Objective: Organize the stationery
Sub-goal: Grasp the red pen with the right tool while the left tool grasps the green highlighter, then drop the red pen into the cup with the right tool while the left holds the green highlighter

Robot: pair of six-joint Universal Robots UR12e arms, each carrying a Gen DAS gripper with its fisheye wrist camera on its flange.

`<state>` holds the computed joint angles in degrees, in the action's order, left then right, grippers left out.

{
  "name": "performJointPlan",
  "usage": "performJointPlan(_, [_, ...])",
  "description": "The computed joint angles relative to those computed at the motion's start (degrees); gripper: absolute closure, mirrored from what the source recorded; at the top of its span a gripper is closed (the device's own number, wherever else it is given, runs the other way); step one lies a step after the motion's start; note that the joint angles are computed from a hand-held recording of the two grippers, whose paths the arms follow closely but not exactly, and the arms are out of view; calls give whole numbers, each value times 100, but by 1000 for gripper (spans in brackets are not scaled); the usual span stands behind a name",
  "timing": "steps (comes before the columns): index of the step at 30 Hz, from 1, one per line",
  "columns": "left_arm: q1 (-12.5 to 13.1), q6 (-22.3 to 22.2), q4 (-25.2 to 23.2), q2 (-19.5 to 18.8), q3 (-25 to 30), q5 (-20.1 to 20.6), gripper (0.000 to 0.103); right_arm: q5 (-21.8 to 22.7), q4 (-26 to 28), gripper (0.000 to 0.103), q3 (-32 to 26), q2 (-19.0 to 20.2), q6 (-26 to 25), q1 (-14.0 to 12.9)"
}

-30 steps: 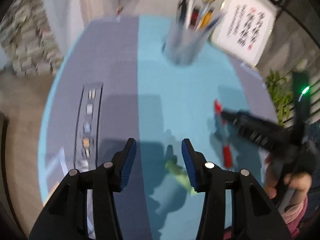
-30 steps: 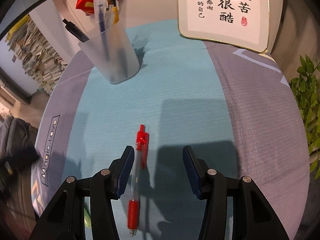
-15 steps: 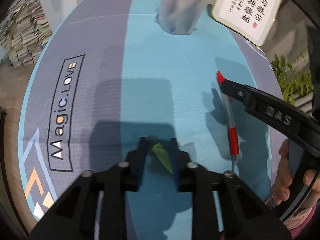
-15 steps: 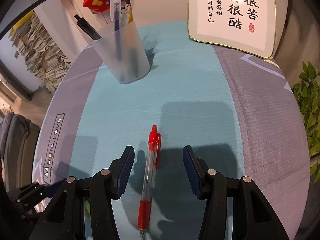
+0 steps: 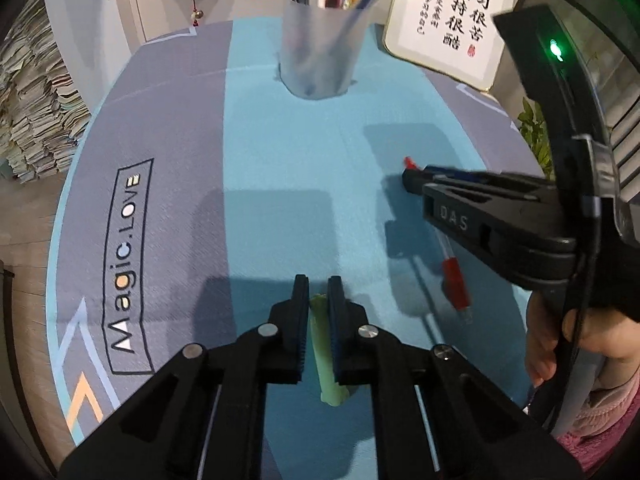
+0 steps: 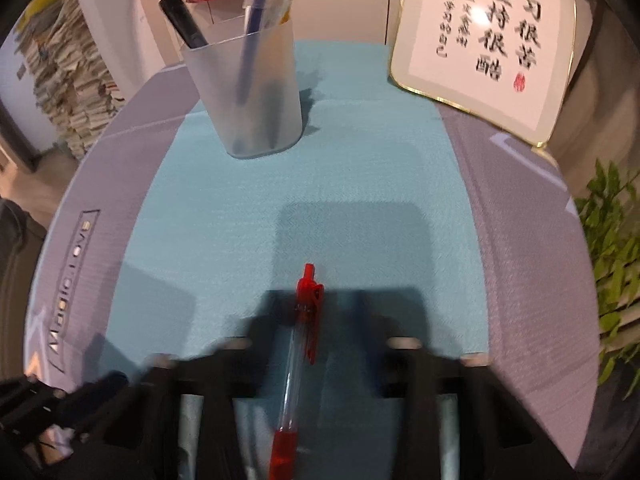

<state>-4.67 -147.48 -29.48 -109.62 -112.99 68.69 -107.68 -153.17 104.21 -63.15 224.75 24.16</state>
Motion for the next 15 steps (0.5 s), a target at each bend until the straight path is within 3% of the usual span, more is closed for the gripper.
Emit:
performJointPlan(3, [63, -48, 157, 30, -27, -96, 96, 424, -704, 88, 238, -93, 85, -100])
performJointPlan(15, [203, -148, 826, 147, -126, -420, 96, -281, -1772, 88, 535, -497, -156, 147])
